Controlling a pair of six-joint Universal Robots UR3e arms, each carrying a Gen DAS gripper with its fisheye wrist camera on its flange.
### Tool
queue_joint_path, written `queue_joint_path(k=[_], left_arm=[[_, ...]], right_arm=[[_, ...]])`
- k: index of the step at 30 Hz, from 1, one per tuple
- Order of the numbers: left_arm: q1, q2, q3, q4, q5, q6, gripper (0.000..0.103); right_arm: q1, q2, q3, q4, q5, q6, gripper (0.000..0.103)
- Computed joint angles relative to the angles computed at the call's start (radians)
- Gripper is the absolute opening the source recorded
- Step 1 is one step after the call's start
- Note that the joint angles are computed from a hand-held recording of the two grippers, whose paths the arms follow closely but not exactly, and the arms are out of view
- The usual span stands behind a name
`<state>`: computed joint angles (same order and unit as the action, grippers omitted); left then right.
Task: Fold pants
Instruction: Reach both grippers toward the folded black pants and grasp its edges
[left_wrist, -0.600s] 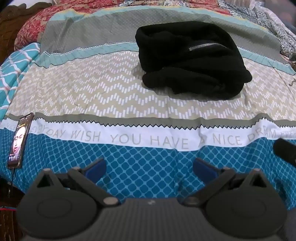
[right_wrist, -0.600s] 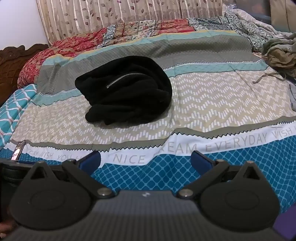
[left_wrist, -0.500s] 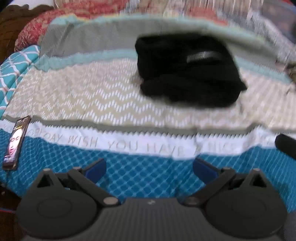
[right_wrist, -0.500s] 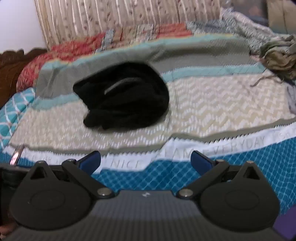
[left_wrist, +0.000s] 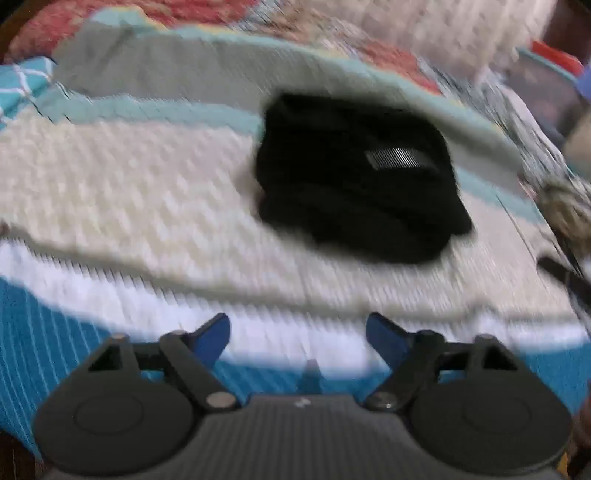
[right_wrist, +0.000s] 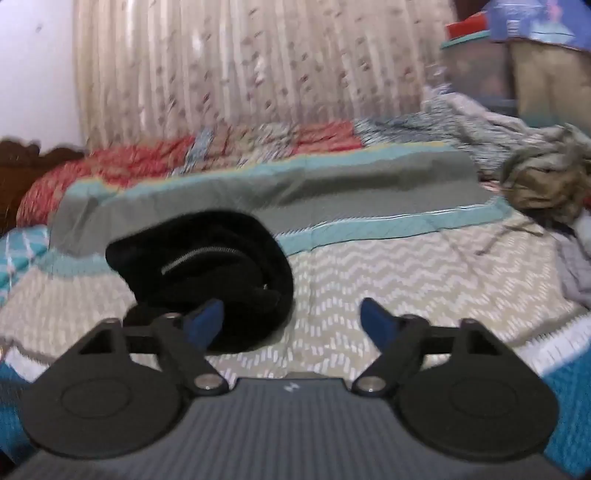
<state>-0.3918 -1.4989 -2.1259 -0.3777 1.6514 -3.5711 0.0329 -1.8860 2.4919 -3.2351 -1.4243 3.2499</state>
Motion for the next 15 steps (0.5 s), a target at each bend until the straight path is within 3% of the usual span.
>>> queue_joint_path(k=[2, 6, 9, 11, 12, 13, 15], left_arm=[[0.037, -0.034, 0.052, 0.002, 0.009, 0.003, 0.059], [0.145, -0.054, 0.106, 0.009, -0.080, 0.014, 0.059], [0.186, -0.079, 0.140, 0.017, -0.113, 0.022, 0.059], [0.213, -0.090, 0.158, 0.007, -0.152, 0.031, 0.061], [0.230, -0.083, 0.149, 0.011, -0.178, 0.034, 0.061], [0.257, -0.067, 0.122, 0.027, -0.218, 0.043, 0.061], [0.288, -0.036, 0.091, 0.045, -0.268, 0.038, 0.062]], right_arm=[[-0.016, 0.100, -0.074, -0.005, 0.071, -0.028, 0.066], [-0.006, 0.320, -0.246, -0.057, 0.119, -0.032, 0.066], [0.008, 0.461, -0.433, 0.129, 0.176, -0.050, 0.065], [0.030, 0.520, -0.508, 0.267, 0.225, -0.067, 0.029], [0.047, 0.517, -0.513, 0.298, 0.241, -0.044, 0.020], [0.060, 0.500, -0.501, 0.291, 0.263, -0.020, 0.020], [0.019, 0.425, -0.411, 0.254, 0.501, 0.008, 0.020]])
